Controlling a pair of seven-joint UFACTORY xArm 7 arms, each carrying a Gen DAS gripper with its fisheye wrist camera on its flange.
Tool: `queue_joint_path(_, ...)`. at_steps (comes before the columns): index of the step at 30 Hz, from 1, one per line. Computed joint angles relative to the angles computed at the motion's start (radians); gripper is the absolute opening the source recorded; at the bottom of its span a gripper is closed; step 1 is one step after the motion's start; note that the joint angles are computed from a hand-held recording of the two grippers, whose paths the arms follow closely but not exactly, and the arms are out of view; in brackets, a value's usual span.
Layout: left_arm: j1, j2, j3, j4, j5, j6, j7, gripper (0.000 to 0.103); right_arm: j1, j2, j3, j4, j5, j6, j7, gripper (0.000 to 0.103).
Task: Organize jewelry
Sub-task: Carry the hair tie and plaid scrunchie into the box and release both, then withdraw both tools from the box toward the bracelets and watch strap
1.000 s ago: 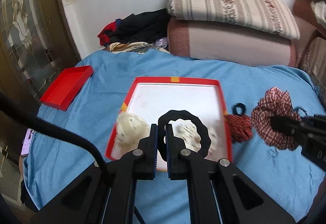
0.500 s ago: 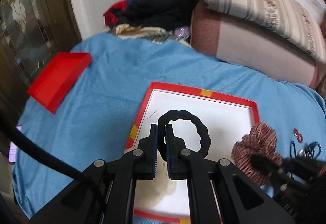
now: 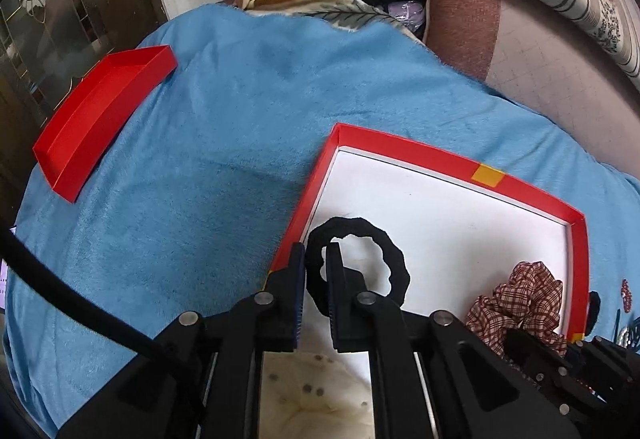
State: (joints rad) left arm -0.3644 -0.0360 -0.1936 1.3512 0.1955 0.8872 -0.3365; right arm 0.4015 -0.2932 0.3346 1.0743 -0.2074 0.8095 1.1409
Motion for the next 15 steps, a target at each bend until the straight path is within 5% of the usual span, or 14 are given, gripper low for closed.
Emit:
queue_joint_path(2,0.001,0.003,0.001,-0.001,-0.004,-0.003,0.001,0.013,-0.001,0.007,-0.003,0.000,0.001,-0.006,-0.001,0.015)
queue_joint_path(6,0.002,0.006,0.007,-0.004,-0.060,-0.016,0.040,0.039,-0.003,0.024,0.001,0.007,-0.017,0.000,-0.003,0.024)
queue_joint_path(8,0.001,-0.003,0.005,-0.012,-0.080,-0.029,0.044,0.049,-0.007,0.032,0.014,0.023,-0.057,0.027,0.017,0.051)
queue_joint_path(10,-0.001,-0.016,0.001,-0.021,-0.065,-0.043,0.031,0.061,-0.007,0.026,0.020,0.027,-0.087,0.036,0.033,0.065)
queue_joint_path(15,0.002,-0.049,0.004,-0.026,-0.125,-0.046,0.054,0.066,-0.004,0.009,0.025,0.046,-0.126,0.072,0.039,0.067)
